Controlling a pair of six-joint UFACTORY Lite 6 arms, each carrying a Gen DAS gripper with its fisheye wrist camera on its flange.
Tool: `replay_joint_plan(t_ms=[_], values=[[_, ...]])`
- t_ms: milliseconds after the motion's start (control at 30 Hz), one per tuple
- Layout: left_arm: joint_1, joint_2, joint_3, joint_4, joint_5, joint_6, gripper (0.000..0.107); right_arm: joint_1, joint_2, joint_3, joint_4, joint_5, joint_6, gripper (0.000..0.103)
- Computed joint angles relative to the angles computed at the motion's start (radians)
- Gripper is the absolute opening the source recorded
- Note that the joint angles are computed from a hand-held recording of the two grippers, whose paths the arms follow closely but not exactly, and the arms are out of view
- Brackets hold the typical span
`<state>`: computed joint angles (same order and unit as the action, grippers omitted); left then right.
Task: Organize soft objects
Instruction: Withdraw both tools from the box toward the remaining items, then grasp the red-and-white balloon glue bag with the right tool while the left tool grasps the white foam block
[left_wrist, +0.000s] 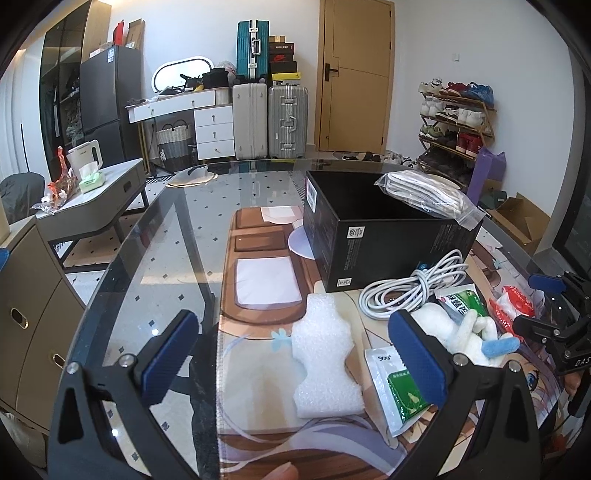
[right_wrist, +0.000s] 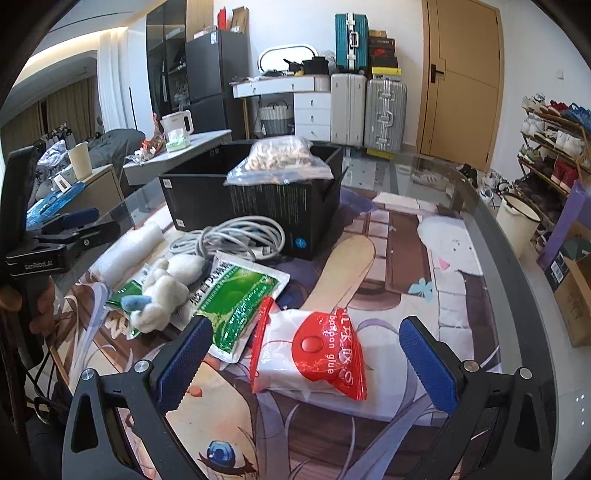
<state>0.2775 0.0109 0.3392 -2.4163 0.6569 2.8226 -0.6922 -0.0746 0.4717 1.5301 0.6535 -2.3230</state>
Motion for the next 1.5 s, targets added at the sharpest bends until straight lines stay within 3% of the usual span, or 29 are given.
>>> replay_joint_plan(t_ms=[233, 500, 1067, 1267, 1500], values=[[0.029, 0.028, 0.027, 0.094, 0.004, -0.074, 0.103, 0.047, 0.053, 0.046, -0.028, -0.070, 0.073, 0.102], [0.004, 0.049, 0.043, 0.084, -0.024, -0.067, 0.103, 0.083, 0.105, 0.089, -0.078, -0.118, 0.146, 0.102], [-0.127, 0.190, 0.180, -0.072, -0.215, -0.011, 0.102, 0.114, 0.132, 0.106, -0.129, -0.154, 0.195, 0.101], [-0.114, 0.227, 0.210, -0.032, -0.215, -0.056, 0.100, 0.108, 0.119, 0.086, -0.104, -0.135, 0.145, 0.090], [-0.104, 0.237, 0.209, 0.017, -0.195, -0.076, 0.078, 0.082, 0.093, 0.061, -0.096, -0.097, 0.102, 0.072]])
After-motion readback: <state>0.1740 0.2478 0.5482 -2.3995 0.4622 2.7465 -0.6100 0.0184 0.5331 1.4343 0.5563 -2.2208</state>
